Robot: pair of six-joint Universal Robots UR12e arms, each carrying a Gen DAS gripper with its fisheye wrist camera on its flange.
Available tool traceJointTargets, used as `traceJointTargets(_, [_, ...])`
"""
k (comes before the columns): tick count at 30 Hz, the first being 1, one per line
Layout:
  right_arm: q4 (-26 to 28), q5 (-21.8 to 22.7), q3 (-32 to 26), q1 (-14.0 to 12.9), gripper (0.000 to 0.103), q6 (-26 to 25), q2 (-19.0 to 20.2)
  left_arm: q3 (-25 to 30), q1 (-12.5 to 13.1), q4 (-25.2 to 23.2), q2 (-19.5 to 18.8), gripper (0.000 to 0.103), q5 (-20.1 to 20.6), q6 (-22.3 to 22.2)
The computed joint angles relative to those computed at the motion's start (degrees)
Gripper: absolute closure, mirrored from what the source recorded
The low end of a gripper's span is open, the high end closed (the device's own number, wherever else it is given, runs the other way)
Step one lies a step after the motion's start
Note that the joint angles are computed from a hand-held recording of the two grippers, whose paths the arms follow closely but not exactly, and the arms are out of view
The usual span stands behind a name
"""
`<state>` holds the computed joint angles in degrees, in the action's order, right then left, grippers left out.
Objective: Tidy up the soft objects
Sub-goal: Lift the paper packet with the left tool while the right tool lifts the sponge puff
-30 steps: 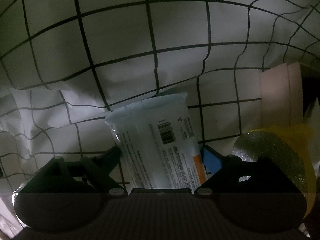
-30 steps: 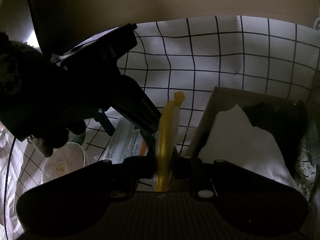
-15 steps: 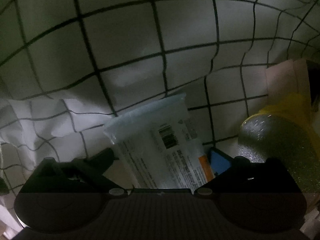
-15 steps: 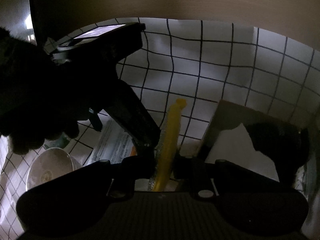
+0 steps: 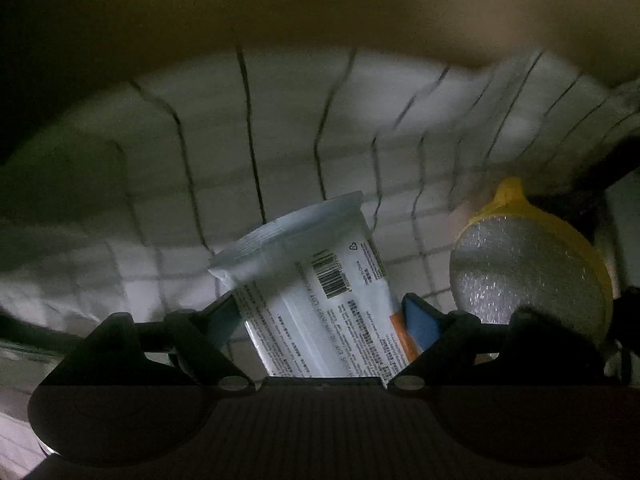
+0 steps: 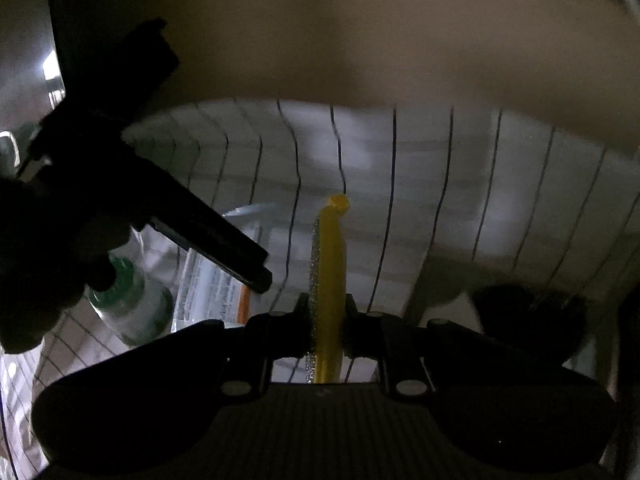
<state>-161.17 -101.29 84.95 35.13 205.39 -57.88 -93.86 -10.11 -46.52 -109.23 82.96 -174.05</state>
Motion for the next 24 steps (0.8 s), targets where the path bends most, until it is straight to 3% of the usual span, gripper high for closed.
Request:
traceJointTargets(8, [-4.7,-9.2,-0.1,2.1,0.088,-5.5,-2.9,-5.2,0.0,11.4,7.2,0.013,-1.0,1.7])
traceJointTargets(19, [-7.5,-19.3,1.9,4.7,0.088,-9.6,-6.6,-9.2,-1.0,15.4,11.1,0.013,-6.7,5.1])
traceJointTargets(24, [-5.1,-24.5,3.8,5.2,0.088,-8.8,-9.0,-11.0,-0.9,18.3,11.2,0.012,-13.6,4.4])
